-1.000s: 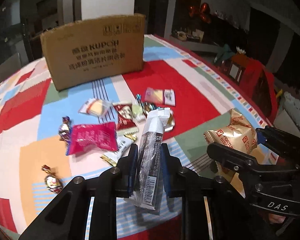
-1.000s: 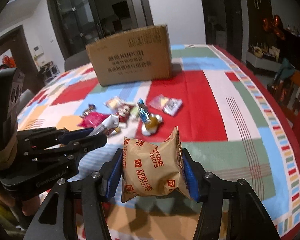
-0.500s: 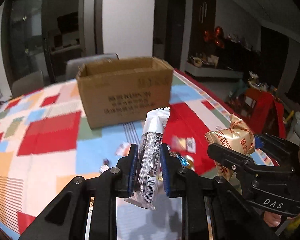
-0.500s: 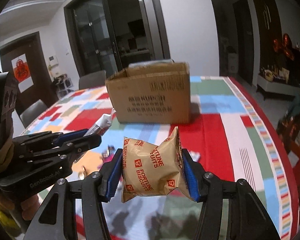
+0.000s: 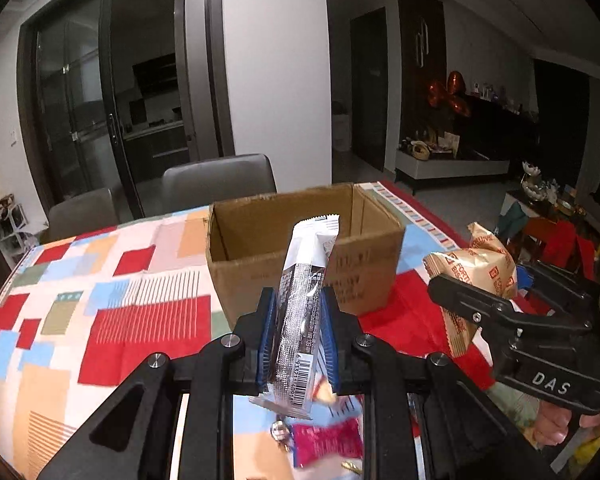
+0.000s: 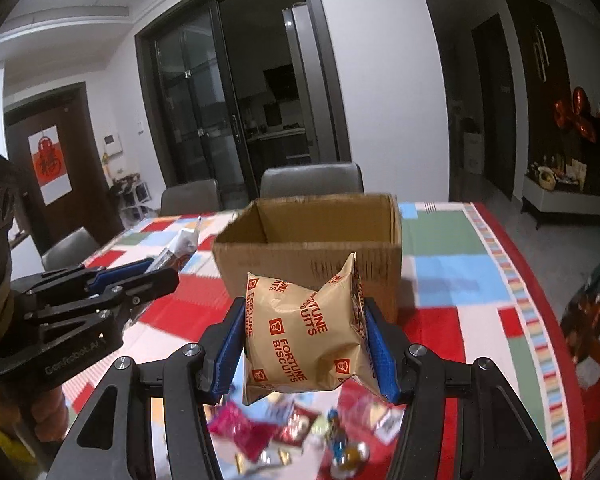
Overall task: Organize snacks
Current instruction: 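Carry the bar with the left tool into the box while the right tool carries the biscuit bag there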
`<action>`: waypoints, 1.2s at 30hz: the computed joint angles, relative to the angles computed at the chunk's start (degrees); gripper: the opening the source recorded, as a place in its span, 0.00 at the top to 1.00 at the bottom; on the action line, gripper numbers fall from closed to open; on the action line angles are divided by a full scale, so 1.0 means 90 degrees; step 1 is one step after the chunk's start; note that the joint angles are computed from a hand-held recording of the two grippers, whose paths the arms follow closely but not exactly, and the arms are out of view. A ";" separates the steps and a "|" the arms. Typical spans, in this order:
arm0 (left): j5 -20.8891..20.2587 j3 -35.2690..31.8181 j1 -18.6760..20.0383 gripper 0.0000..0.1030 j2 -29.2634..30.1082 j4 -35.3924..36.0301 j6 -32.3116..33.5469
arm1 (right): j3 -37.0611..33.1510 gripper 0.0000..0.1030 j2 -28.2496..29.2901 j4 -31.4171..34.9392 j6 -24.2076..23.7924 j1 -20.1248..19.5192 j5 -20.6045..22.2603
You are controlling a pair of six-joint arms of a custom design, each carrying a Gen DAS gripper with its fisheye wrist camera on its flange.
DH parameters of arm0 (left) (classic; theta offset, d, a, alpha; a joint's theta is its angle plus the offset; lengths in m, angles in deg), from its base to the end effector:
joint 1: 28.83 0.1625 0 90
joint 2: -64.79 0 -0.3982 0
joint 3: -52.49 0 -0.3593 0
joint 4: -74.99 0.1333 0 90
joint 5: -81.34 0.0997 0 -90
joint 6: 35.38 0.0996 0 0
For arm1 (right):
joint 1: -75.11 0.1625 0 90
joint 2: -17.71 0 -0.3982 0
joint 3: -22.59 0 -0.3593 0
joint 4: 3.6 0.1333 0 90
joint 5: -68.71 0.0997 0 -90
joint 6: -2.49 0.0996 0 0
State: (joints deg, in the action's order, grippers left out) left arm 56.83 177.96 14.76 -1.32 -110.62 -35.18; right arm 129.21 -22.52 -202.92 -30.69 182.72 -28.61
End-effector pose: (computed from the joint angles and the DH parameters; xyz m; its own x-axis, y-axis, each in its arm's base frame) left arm -0.1710 -0.4719 0.2431 -0.6737 -0.0685 -0.7358 0.5865 0.5563 -0.5887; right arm 0.2929 -0.5241 0.0860 -0.6920 -0.5638 0.4508 -0.7171 0.4651 -0.5190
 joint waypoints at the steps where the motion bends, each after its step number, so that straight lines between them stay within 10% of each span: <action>1: -0.0015 -0.0098 0.0038 0.78 0.0001 0.0028 0.0083 | -0.0143 0.45 0.0033 0.0101 0.0012 0.0032 -0.0011; 17: -0.0355 -0.1868 0.0828 0.78 0.0637 -0.0004 0.1499 | -0.2720 0.45 0.0931 0.1963 0.0088 0.0198 -0.0310; 30: -0.0873 -0.2892 0.1494 0.77 0.1037 0.0977 0.1201 | -0.4152 0.41 0.1724 0.3070 0.0294 0.0121 -0.0583; 36: -0.0598 -0.2864 0.1427 0.51 0.1130 0.0435 0.1535 | -0.4273 0.28 0.1778 0.3199 0.0658 0.0105 -0.0733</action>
State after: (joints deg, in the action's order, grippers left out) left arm 51.45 152.18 27.61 8.85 -106.70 -21.36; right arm 90.76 -6.52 -174.12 -24.77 183.66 -35.20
